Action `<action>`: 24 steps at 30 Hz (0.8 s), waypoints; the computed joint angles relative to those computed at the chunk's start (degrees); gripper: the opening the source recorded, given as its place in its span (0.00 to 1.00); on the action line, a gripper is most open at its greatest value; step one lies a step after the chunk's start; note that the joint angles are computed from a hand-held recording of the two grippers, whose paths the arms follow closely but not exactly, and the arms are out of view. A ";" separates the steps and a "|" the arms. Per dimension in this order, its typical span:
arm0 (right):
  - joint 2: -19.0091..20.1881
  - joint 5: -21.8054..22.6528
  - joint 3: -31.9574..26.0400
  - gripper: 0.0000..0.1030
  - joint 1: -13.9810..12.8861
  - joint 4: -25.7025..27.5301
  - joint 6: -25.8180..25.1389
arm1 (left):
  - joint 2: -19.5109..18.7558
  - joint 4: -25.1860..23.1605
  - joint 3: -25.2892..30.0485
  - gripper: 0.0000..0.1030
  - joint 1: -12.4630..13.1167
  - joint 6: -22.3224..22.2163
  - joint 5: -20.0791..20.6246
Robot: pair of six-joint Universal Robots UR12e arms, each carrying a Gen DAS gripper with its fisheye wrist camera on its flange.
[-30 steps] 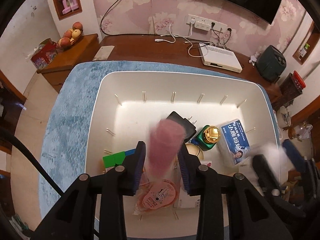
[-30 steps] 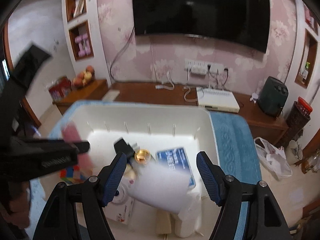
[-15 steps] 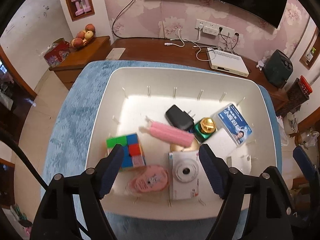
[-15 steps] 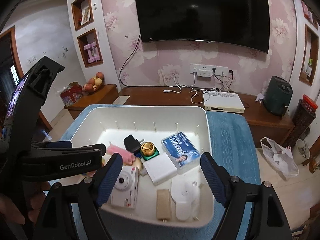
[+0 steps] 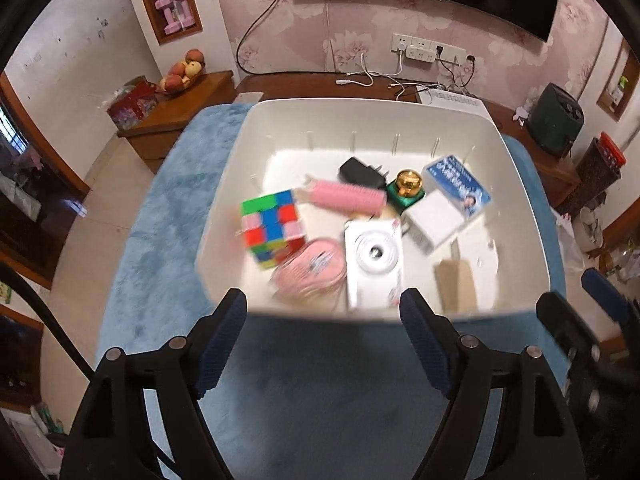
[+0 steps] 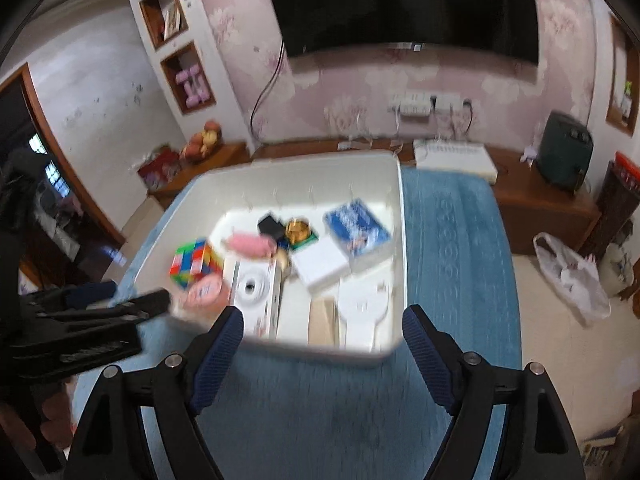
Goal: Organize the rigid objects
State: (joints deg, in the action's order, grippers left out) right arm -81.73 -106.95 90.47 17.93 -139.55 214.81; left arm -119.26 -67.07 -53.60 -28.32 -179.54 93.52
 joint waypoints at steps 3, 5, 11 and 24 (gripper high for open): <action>-1.23 2.06 -0.20 0.88 0.34 3.77 -0.72 | 3.25 2.38 -4.12 0.79 0.43 2.13 0.95; -1.91 2.57 -0.47 0.99 0.92 6.24 -0.24 | 4.70 2.34 -5.74 0.79 0.83 3.68 0.45; -2.96 4.12 -1.44 0.99 2.62 10.14 5.72 | 7.97 -5.02 -8.61 0.82 2.51 6.95 -1.52; -3.62 6.14 -7.54 0.99 7.78 17.23 17.37 | 12.95 -10.60 -9.32 0.82 5.72 10.00 -10.38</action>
State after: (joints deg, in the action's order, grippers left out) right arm -85.35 -100.80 82.93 25.70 -122.32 232.18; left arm -106.31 -77.67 -62.93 -22.60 -169.54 83.13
